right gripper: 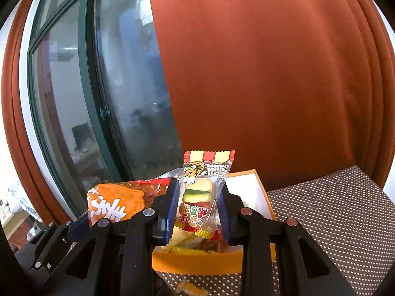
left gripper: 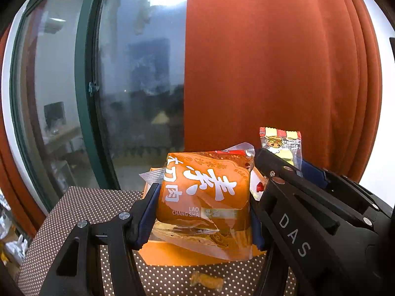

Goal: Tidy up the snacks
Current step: 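Lift both packets and carry them over the orange box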

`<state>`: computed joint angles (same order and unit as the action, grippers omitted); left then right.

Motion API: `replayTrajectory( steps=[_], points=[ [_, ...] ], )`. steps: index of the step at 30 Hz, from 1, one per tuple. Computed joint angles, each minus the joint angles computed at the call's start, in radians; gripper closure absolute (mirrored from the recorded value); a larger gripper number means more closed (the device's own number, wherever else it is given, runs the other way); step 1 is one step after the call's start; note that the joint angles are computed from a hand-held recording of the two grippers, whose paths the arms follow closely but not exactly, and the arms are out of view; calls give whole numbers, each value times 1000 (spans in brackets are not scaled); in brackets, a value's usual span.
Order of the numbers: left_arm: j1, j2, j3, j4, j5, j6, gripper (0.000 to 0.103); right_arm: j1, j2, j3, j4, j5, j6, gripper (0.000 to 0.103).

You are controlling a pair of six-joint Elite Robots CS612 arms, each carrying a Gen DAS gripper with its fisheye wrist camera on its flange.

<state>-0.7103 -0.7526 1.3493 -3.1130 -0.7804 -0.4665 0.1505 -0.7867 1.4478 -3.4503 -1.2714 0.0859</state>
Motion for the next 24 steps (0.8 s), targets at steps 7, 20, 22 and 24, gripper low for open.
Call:
replayTrajectory(
  steps=[7, 20, 22, 24],
  points=[
    [19, 23, -50, 68, 2, -21, 39, 2, 39, -71, 44, 28, 22, 70],
    [43, 88, -170, 200, -67, -48, 39, -14, 102, -167, 124, 67, 12, 70],
    [47, 103, -195, 221, -78, -44, 39, -17, 110, -176, 132, 56, -7, 70],
    [55, 117, -219, 237, -100, -37, 39, -18, 119, -186, 134, 44, -19, 70]
  ],
)
